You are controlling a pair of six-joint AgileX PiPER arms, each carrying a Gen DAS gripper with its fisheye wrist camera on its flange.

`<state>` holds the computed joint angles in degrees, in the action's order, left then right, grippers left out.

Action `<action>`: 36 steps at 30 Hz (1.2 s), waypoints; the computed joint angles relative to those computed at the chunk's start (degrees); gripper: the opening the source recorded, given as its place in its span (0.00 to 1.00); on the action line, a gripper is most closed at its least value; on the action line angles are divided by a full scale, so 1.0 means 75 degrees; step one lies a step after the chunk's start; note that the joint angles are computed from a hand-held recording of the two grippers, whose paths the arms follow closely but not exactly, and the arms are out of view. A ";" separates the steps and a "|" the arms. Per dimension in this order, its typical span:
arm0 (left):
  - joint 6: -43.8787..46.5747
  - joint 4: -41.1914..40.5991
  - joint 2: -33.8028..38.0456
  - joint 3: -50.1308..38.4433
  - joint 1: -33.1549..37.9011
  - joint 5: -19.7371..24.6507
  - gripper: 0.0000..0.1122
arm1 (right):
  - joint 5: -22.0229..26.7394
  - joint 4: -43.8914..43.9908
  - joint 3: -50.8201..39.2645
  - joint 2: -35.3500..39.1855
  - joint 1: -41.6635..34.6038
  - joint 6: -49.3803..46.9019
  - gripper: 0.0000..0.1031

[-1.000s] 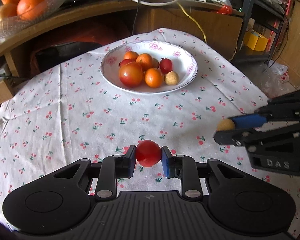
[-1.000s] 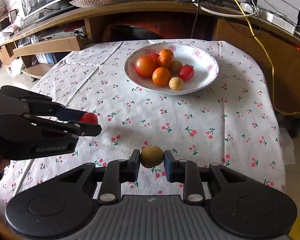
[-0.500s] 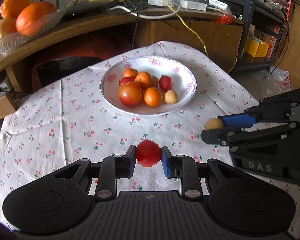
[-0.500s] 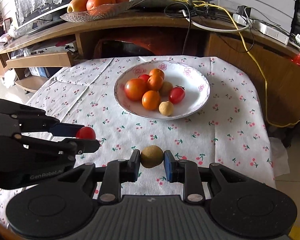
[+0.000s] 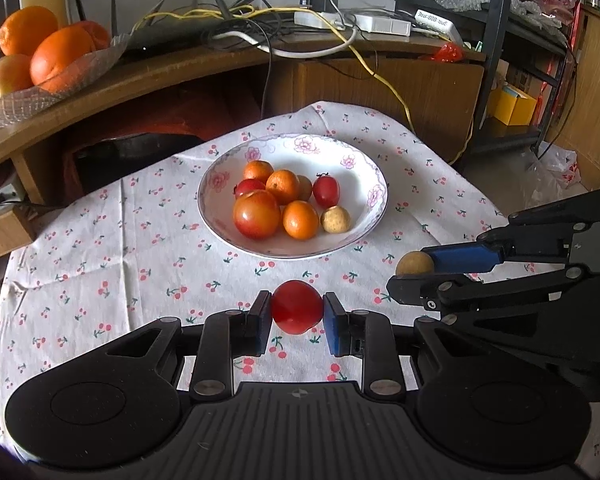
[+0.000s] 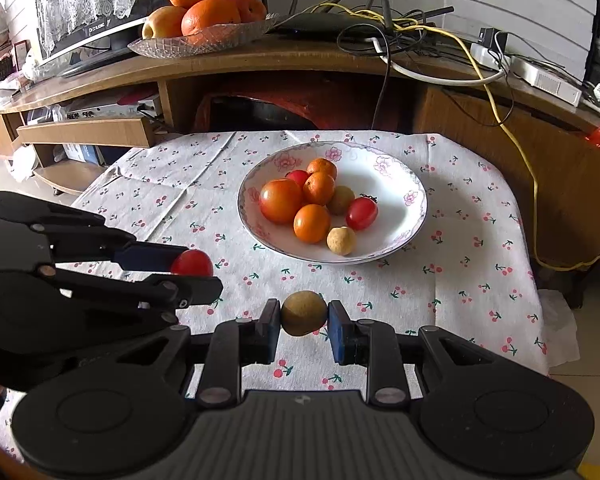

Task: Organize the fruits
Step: 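Carry the tomato in the left tool while the right tool carries the kiwi to the bowl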

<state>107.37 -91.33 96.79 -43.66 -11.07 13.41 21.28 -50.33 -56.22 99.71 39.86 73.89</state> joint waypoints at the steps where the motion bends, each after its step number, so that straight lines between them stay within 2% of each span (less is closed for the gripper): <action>1: -0.0005 0.0002 -0.0004 -0.0003 0.0004 0.0008 0.31 | 0.0002 0.0003 -0.0001 0.0000 -0.0005 -0.0003 0.25; 18: -0.0171 0.0061 0.0035 -0.0297 -0.0052 -0.0036 0.29 | 0.0006 -0.0105 -0.0115 0.0044 -0.0063 0.0111 0.25; 36: -0.0867 0.0509 0.0727 -0.1379 -0.0246 -0.0247 0.29 | -0.0129 -0.0171 -0.0630 0.0331 -0.0620 -0.0139 0.25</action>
